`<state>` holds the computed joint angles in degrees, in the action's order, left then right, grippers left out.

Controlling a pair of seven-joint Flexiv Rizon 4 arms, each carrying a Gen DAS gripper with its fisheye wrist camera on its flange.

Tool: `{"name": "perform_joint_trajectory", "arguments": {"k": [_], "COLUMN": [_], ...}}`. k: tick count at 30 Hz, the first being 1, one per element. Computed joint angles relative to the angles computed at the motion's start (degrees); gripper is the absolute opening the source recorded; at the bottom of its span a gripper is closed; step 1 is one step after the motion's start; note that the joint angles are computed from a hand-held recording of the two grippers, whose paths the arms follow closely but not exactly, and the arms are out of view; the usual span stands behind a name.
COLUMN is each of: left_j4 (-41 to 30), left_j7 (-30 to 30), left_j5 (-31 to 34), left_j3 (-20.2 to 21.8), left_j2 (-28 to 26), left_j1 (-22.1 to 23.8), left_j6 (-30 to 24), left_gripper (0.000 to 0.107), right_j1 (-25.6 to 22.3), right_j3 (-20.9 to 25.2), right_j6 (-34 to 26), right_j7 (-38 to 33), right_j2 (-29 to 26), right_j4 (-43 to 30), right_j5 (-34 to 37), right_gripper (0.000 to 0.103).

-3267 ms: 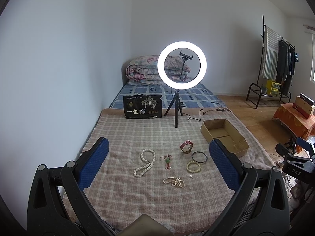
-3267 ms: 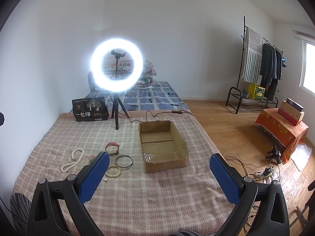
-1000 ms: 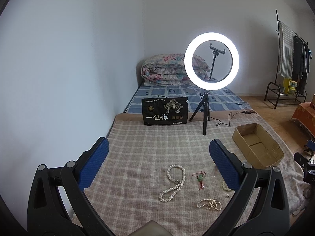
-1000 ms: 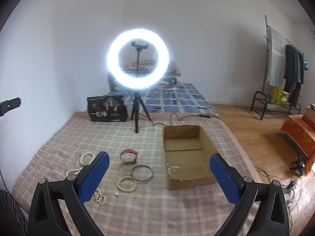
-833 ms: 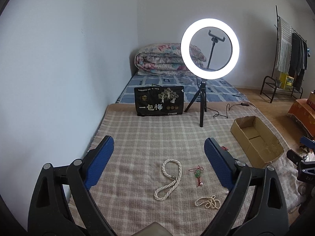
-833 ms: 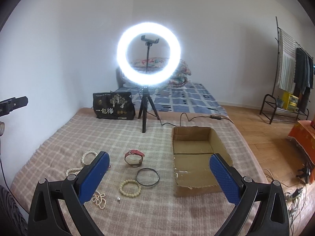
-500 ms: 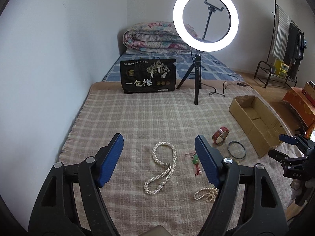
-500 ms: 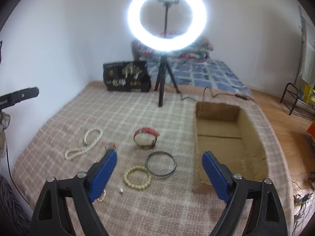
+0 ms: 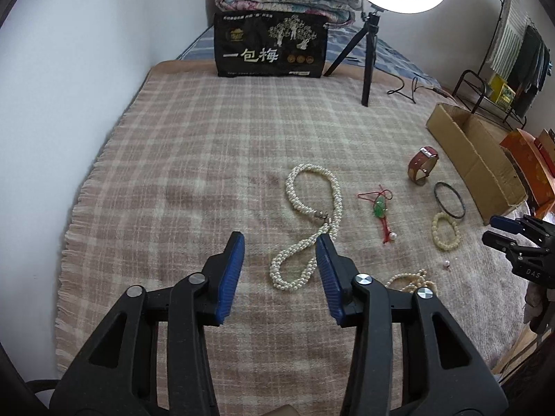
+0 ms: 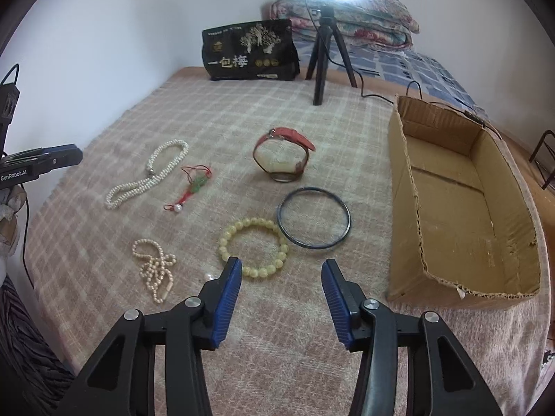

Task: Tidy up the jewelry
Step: 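Move the left tool to the white pearl necklace while the right tool approaches the pearl earring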

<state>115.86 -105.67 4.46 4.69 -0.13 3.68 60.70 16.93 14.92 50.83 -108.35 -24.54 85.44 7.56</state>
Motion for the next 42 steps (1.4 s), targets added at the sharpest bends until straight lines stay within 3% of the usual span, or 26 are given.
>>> {"name": "perform_joint_trajectory", "arguments": {"k": [8, 13, 17, 20, 24, 28, 38, 42], "left_j4": [-1.35, -2.17, -2.4, -3.1, -5.29, -5.38, -7.29, -6.53], "left_j7": [6.67, 8.12, 8.17, 9.31, 7.39, 7.08, 6.77, 8.64], "left_j5": [-9.16, -19.09, -22.65, -22.19, -15.7, -13.78, -7.37, -9.74], "left_j3": [-0.74, -1.48, -1.5, -1.53, -0.28, -0.03, 0.42, -0.38], "left_j2": [-6.09, -9.69, -10.6, -10.7, -11.25, -11.37, -12.17, -11.88], "left_j1": [0.44, 1.33, 1.5, 1.11, -0.24, -0.34, -1.52, -0.97], "left_j6": [-0.35, -1.24, -0.77, -1.68, -3.76, -4.47, -5.14, -4.7], "left_gripper": [0.034, 0.034, 0.034, 0.034, 0.034, 0.034, 0.034, 0.034], "right_j1": [0.03, 0.24, 0.12, 0.14, 0.63, 1.18, 2.6, 2.56], "right_j3": [0.84, 1.34, 2.15, 2.52, 2.38, 1.98, 1.44, 1.62], "right_j6": [-0.97, -2.3, -4.2, -5.42, -6.83, -7.95, -5.41, -5.37], "right_j7": [-1.05, -2.09, -4.16, -5.82, -6.98, -6.66, -6.17, -6.21], "right_j2": [0.05, -0.06, 0.04, 0.08, -0.25, -0.97, -1.53, -1.67], "right_j4": [-0.56, -0.57, -0.45, -0.45, -0.67, -1.14, 0.23, 0.2], "right_j5": [1.67, 2.64, 4.15, 5.36, 6.01, 6.15, 2.88, 2.68], "right_gripper": [0.047, 0.045, 0.042, 0.039, 0.034, 0.03, 0.027, 0.027]}}
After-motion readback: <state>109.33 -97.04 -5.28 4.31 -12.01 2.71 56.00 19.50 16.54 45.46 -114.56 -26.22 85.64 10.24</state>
